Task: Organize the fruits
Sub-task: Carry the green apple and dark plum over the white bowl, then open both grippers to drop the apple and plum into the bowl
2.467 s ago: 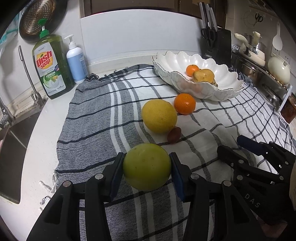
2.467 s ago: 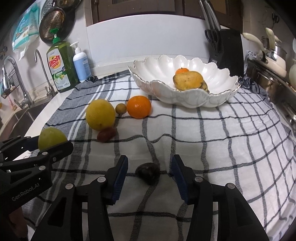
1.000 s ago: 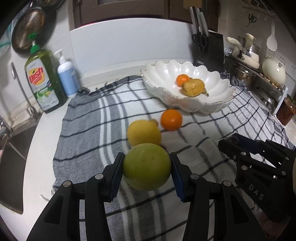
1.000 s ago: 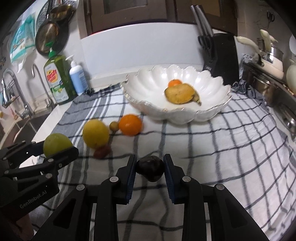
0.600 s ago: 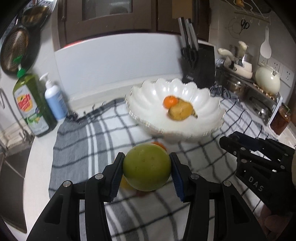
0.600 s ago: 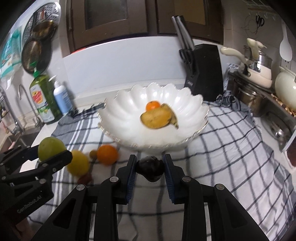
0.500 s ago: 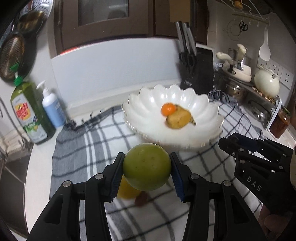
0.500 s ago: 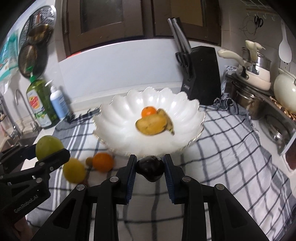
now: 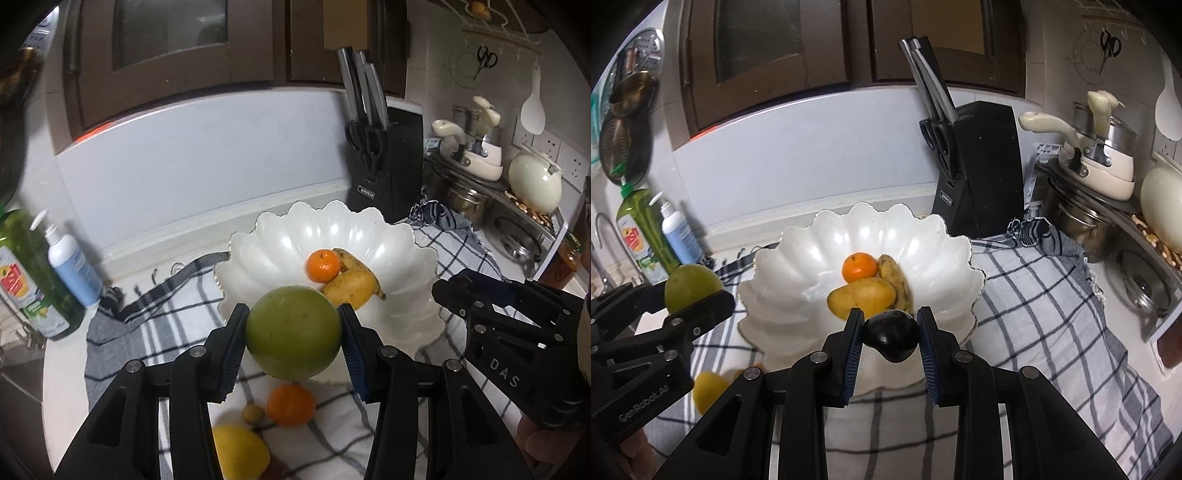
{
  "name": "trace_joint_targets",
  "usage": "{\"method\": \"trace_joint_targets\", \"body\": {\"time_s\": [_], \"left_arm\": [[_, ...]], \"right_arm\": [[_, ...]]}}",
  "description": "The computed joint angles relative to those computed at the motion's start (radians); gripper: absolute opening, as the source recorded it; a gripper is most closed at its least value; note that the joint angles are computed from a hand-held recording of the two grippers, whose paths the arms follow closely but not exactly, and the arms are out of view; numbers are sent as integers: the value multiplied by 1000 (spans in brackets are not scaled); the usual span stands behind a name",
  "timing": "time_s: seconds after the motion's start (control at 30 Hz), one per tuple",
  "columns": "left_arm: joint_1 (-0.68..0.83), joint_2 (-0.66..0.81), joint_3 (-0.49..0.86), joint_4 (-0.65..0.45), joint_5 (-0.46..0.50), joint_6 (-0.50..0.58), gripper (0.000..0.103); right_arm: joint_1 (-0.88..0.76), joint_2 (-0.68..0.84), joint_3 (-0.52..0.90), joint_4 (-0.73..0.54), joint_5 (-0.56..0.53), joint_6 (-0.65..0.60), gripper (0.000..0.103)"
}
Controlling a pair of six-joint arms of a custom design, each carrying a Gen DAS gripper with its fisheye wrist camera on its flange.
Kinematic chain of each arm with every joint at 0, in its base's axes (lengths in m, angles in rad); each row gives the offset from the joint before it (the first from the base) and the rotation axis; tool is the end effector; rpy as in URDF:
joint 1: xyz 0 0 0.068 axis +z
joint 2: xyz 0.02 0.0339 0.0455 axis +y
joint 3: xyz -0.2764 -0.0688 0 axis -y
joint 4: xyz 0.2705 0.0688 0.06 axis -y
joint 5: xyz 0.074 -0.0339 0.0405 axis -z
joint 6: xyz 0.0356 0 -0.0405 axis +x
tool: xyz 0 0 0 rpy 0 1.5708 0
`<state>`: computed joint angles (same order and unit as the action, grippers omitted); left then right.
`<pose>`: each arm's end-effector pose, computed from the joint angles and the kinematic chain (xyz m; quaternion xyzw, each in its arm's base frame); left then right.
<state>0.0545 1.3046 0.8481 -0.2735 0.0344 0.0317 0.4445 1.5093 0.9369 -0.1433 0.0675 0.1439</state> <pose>0.2978 0.0150 0.2417 -0.0034 0.9128 0.0019 0.4084 0.3130 0.1464 0.2214 -0.1223 0.9013 0.0908 0.4055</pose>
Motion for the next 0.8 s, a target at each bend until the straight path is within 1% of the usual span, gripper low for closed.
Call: {"method": "trace_joint_targets", "body": {"time_s": [0.07,0.13,0.27,0.4,0.57,0.6,0.63,0.67,0.7,0.73,0.8], "left_arm": [[-1,54,33,7,10,1,48],[-7,107,59,11,-2,-1,48],[-13,175,75,19,-6,1,48],[-16,206,74,21,2,1,48],[-19,210,69,6,-19,6,48],[-17,210,71,4,-23,6,53],[-14,201,65,11,-25,8,66],[-14,179,49,28,-35,7,72],[-14,167,44,35,-43,8,80],[-12,153,39,39,-45,11,81],[-10,136,43,29,-52,19,81]], "right_arm": [[-10,35,28,-10,-13,-2,31],[-21,71,55,-23,-28,-2,31],[-35,135,94,-40,-54,0,31],[-38,171,109,-42,-65,1,31],[-38,173,109,-38,-56,5,32],[-37,172,111,-40,-52,4,35],[-35,167,109,-40,-43,4,42],[-32,160,106,-37,-34,4,47],[-28,150,99,-31,-21,4,56],[-24,137,91,-22,-10,4,61],[-18,120,86,-18,6,3,64]]}}
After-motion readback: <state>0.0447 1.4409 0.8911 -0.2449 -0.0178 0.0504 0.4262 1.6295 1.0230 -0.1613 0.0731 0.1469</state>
